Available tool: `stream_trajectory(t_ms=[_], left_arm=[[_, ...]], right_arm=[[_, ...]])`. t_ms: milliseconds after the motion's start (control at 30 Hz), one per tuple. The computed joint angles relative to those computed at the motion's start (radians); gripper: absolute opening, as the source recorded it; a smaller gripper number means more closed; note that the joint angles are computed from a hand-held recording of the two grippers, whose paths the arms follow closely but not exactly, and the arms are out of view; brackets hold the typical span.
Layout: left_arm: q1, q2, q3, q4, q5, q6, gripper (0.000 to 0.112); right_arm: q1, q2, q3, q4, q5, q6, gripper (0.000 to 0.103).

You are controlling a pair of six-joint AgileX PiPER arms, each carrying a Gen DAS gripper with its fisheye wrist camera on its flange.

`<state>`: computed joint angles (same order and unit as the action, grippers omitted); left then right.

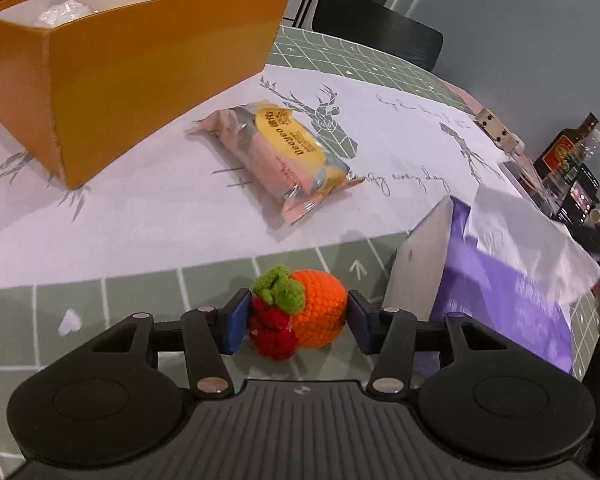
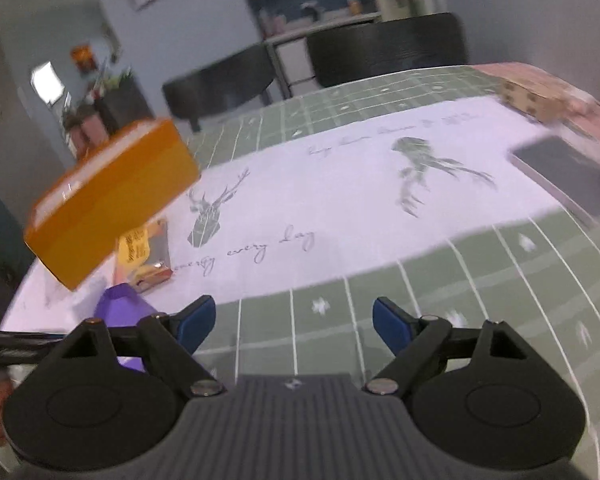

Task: Organize soft objects
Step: 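Grasp the crocheted strawberry toy with the left gripper while the right gripper grasps the Deeyeo snack bag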

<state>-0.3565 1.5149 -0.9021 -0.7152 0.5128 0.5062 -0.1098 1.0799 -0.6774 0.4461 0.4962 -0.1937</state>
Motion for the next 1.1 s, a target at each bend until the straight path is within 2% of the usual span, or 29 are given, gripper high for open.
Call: stream_trajectory(t_ms=[133,167,300,400,533,733,800,900,933,967,1100], left_arm=[[0.053,-0.03,0.049,-0.107,0.022,0.146,0.059],[0.063,-0.037,0.058,-0.124,0.028,0.17,0.059],[0.089,-0.056,0.085,-0.157,0.04,0.225,0.059],[0.099,-0.07,0.099,-0.163,0.042,0.232,0.059],[0.094,-0.073,0.098,-0.141,0.039,0.216,0.059],[0.07,-0.075,0.093,-0.091,0.021,0.161,0.06],[0.063,-0.078,0.09,-0.067,0.021,0.135,0.06],[0.055,-0.081,0.091,-0.052,0.016,0.121,0.06],[0.055,-0.082,0.094,-0.056,0.014,0.125,0.06],[0.059,-0.083,0.096,-0.062,0.014,0.134,0.06],[0.055,-0.082,0.093,-0.048,0.011,0.121,0.061]], right_arm=[[0.073,0.243,-0.163,-0.076,-0.024,0.033,0.084],[0.092,0.292,-0.207,-0.115,-0.012,0.06,0.084],[0.158,0.467,-0.404,-0.141,0.087,-0.003,0.084],[0.185,0.597,-0.584,-0.087,0.216,-0.113,0.084],[0.252,0.746,-0.83,-0.128,0.353,-0.117,0.084],[0.362,0.984,-1.228,-0.165,0.616,-0.136,0.085],[0.397,1.051,-1.33,-0.198,0.679,-0.128,0.085],[0.445,1.115,-1.427,-0.259,0.717,-0.105,0.082],[0.457,1.122,-1.432,-0.274,0.715,-0.102,0.081],[0.468,1.124,-1.428,-0.299,0.706,-0.098,0.073],[0.472,1.105,-1.39,-0.324,0.675,-0.127,0.067]])
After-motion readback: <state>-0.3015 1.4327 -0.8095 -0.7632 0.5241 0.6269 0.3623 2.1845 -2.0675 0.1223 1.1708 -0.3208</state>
